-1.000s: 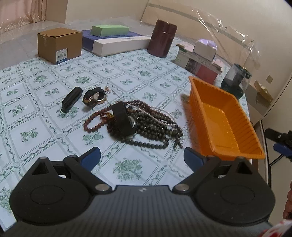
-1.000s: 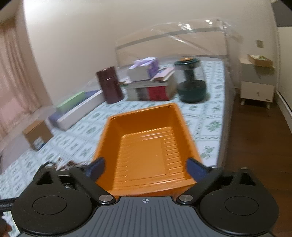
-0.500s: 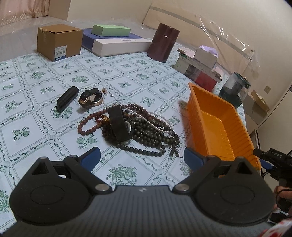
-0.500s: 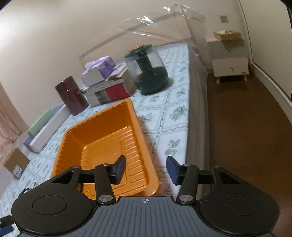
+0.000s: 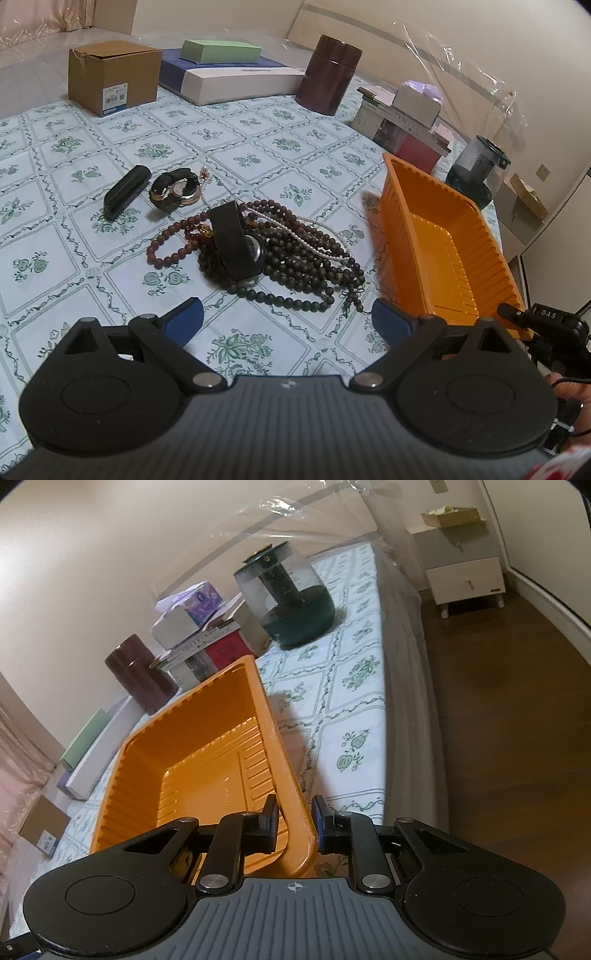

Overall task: Organize jewelry
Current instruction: 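Grasp the rim of the orange tray with the right tool and lift it, then drop the black case into the tray with the left tool while the right tool holds it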

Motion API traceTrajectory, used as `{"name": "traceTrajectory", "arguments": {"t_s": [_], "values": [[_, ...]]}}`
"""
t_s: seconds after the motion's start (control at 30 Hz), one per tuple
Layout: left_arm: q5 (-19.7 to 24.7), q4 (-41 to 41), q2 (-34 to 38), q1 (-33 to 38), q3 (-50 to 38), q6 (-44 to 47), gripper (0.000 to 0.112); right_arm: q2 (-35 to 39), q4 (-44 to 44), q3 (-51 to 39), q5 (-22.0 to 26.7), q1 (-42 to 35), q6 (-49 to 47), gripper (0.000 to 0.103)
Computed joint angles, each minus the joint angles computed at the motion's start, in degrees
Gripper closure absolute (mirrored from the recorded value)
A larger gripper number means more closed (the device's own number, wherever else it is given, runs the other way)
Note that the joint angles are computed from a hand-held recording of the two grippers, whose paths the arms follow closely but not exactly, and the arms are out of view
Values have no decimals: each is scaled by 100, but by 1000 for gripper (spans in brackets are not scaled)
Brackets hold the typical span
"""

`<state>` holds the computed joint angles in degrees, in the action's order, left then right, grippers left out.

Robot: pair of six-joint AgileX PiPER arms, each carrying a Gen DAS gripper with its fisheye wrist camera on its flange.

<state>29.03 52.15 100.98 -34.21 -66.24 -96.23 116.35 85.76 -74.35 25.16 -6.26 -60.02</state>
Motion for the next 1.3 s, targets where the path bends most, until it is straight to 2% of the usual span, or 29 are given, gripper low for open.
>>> {"name": "traceTrajectory", "arguments": {"t_s": [0.07, 0.17, 0.27, 0.47, 0.6, 0.77, 0.87, 0.93, 1.03, 1.17, 1.3], "values": [[-4, 21, 7, -17, -12, -18, 16, 114, -140, -116, 223, -83, 357, 84], [19, 49, -8, -30, 4, -41, 16, 104, -142, -97, 203, -69, 373, 84], [68, 82, 0, -32, 11, -117, 16, -41, -244, -40, -3, 33, 222, 95], [52, 198, 9, 52, 129, -156, 16, -352, -449, 1, -497, 282, -182, 95], [-1, 636, 67, 166, 244, -394, 18, -481, -350, -25, -632, 377, -593, 95], [-187, 1375, 236, 427, 290, -778, 31, -567, -179, -25, -850, 531, -1087, 95], [-304, 1552, 386, 568, 150, -800, 47, -536, -339, -92, -889, 551, -952, 95], [-341, 1402, 526, 655, -35, -509, 66, -525, -390, -114, -920, 563, -935, 95], [-296, 955, 763, 766, -347, 115, 82, -569, -291, -88, -1030, 641, -1143, 95], [-245, 556, 826, 816, -545, 689, 92, -649, 10, -21, -1111, 709, -1640, 95], [-163, 390, 717, 809, -643, 1070, 94, -727, 355, 55, -1171, 785, -2194, 95]]}}
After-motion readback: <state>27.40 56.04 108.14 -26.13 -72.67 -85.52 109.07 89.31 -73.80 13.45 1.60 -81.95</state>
